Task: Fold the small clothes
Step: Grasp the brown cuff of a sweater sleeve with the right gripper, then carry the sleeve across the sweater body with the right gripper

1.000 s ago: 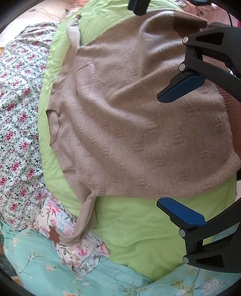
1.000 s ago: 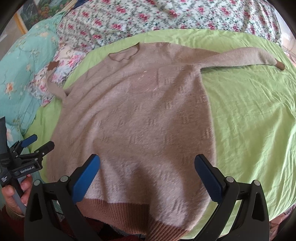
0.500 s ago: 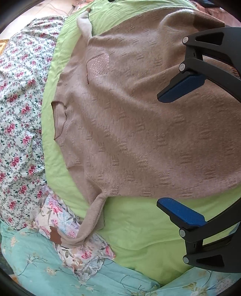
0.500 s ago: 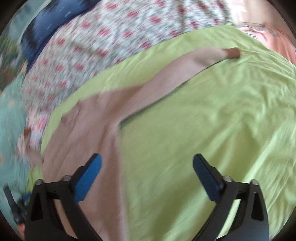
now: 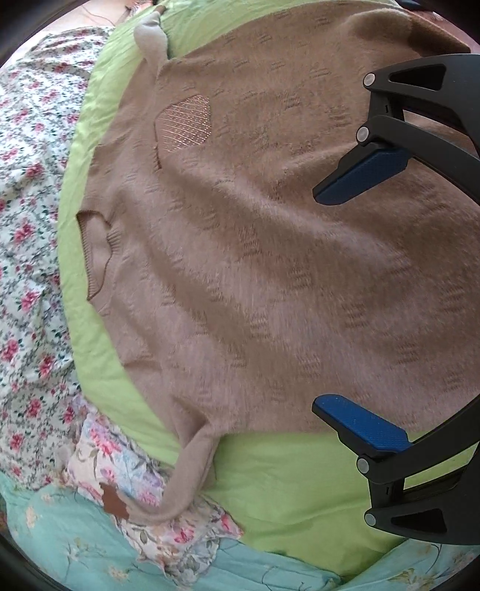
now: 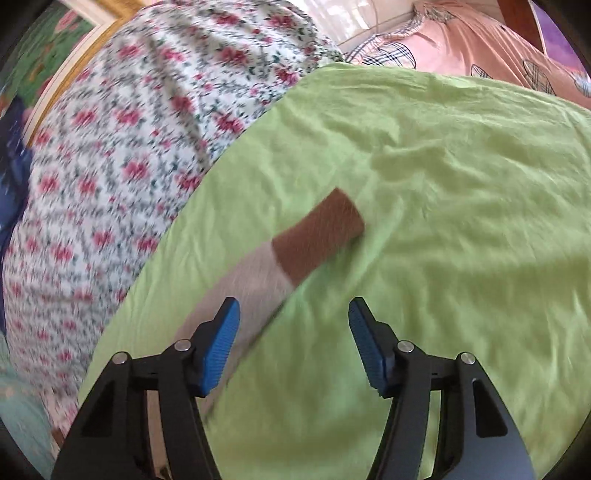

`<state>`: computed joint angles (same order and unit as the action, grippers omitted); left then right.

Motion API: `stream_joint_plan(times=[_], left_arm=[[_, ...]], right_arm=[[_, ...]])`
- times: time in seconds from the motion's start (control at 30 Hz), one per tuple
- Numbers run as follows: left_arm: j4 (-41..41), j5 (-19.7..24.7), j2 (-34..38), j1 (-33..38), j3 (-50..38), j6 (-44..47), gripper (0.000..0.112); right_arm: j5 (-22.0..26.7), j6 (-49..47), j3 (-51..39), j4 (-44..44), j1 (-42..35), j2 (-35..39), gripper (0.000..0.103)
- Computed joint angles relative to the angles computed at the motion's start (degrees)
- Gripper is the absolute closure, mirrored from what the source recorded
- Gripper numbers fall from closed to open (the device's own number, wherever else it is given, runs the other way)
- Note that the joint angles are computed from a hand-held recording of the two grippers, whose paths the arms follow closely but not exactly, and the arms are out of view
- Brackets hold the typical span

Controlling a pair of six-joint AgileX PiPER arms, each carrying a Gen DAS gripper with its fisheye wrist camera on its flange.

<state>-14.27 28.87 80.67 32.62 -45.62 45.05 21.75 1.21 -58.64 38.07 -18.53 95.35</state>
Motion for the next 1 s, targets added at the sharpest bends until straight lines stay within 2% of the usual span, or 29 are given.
stream_joint_plan(times=[0.07, 0.1, 0.13, 0.17, 0.3, 0.43, 0.57, 0.6, 0.63, 0.73, 0.8, 0.9, 1.0], left_arm=[[3.33, -0.60, 1.12, -2.04, -0.22, -4.07, 0.010], [4.78, -0.96, 1.58, -2.91, -0.30, -5.83, 0.010], [6.19, -1.27, 2.08, -3.82, -0.39, -7.57, 0.010], [7.10, -1.57, 2.49, -4.55, -0.48, -8.74, 0.010], [7.11, -2.13, 3.34, -5.58, -0.73, -9.67, 0.010], [3.52, -1.54, 3.25, -4.71, -0.40, -5.84, 0.010], [-1.91, -0.74, 2.11, -2.58, 0.52, 0.42, 0.010], [-2.84, -0.68, 1.83, -2.08, 0.70, 1.49, 0.010], [-4.54, -0.16, 1.44, -0.90, 0.81, 3.49, 0.010], [-8.20, 1.32, 0.72, 2.15, 0.60, 7.86, 0.010], [-10.53, 2.49, 0.67, 4.59, -0.05, 10.65, 0.010], [-13.98, 4.91, 1.33, 8.83, -1.70, 14.26, 0.010], [-15.93, 6.29, 2.52, 12.32, -3.23, 16.64, 0.010]], right_arm=[[-0.64, -1.13, -2.02, 0.68, -0.36, 2.48, 0.043], [-0.39, -0.20, -4.08, -0.32, -0.31, 4.61, 0.059], [0.47, -0.91, -5.05, 0.38, -0.59, 5.61, 0.082], [1.61, -2.08, -6.01, 1.68, -0.79, 6.54, 0.088], [-0.07, 5.53, -3.96, -7.80, 4.01, 0.54, 0.092], [3.30, 12.25, -4.48, -14.30, 12.02, -5.72, 0.093], [6.01, 14.87, -9.35, -13.58, 24.55, -6.16, 0.093], [6.27, 12.70, -11.83, -9.69, 28.72, -4.55, 0.101], [6.21, 11.78, -12.95, -7.95, 30.59, -3.73, 0.102], [7.22, 11.83, -22.38, -6.11, 39.72, 3.10, 0.102], [8.73, 12.12, -32.31, -6.34, 45.79, 10.37, 0.102], [14.16, 19.25, -46.40, -14.46, 51.29, 19.31, 0.103], [16.22, 26.01, -51.62, -21.32, 53.41, 23.16, 0.103]])
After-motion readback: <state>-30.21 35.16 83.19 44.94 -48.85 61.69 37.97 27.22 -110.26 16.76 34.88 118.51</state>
